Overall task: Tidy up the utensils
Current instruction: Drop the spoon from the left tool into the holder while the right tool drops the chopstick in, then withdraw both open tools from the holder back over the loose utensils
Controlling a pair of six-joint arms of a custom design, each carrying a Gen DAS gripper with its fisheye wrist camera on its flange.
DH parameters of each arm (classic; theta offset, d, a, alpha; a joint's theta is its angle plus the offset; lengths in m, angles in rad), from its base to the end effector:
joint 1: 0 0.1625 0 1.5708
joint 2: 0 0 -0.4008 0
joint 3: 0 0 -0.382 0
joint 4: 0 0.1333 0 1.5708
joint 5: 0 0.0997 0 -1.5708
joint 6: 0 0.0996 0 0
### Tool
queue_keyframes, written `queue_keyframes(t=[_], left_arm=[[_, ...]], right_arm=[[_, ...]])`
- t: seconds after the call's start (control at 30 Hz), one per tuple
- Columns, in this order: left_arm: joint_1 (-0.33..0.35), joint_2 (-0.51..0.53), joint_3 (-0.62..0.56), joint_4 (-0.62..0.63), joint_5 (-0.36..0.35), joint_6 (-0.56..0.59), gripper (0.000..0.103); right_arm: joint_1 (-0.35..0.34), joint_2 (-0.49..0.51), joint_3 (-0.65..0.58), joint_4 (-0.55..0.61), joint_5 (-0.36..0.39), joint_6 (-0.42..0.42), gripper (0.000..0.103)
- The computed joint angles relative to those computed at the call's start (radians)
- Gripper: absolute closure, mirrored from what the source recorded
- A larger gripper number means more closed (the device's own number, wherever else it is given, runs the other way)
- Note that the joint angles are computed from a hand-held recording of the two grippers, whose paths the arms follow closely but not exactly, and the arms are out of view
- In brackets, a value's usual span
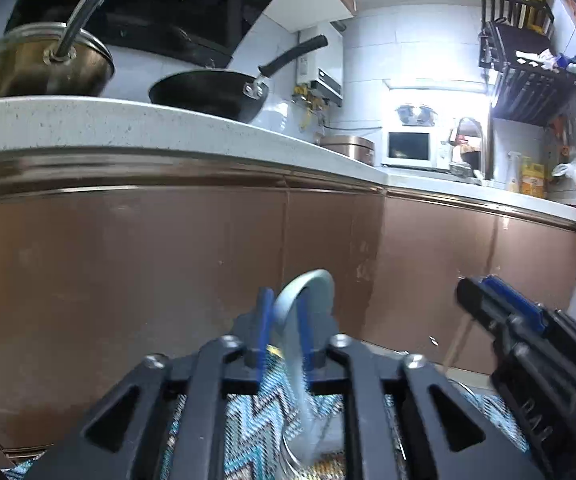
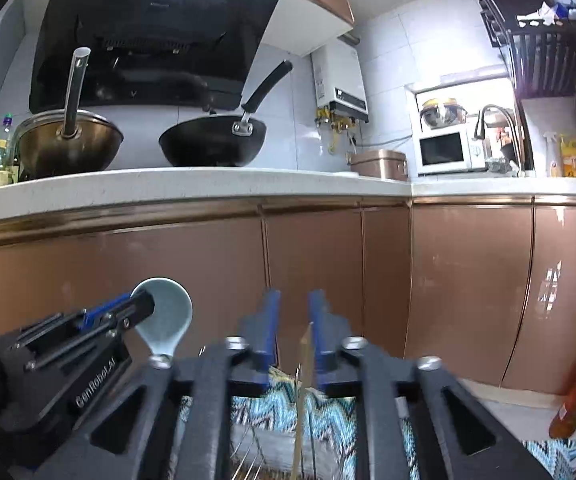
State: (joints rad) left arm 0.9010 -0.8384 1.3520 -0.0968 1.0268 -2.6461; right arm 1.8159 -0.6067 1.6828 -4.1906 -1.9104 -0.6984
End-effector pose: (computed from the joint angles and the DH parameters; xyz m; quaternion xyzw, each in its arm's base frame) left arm -0.2513 -0.6151 0.1472 0.3218 0.7547 -0.5431 0.1786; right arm 0.2445 -0.5648 0.1519 0.2160 -0.6827 0.6426 0.2725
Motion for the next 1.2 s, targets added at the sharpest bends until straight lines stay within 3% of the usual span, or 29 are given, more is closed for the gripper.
queue_keyframes(t=[0.07, 0.3, 0.57, 0.8, 1.2], left_arm=[[-0.001, -0.024, 0.002, 0.05, 0.031, -0.035, 0.068], [-0.009, -0.103, -0.059, 0.377, 0.14, -0.129, 0.064], [-0.036, -0.273, 0.015, 0.51, 0.079, -0.193, 0.064], [-0.062, -0.432, 0.109, 0.582, -0.001, -0.197, 0.064], [-0.065, -0.569, 0.207, 0.75, -0.055, -0.284, 0.063]], right_arm=[[0.004, -0.007, 0.023, -0.003, -0.018, -0.011, 0.07], [0.036, -0.038, 0.075, 0.03, -0.109, -0.021, 0.069], [0.098, -0.075, 0.142, 0.032, -0.211, -0.041, 0.069], [0.196, -0.142, 0.255, 0.048, -0.304, -0.019, 0.068], [0.338, -0.249, 0.437, 0.231, -0.478, 0.21, 0.068]])
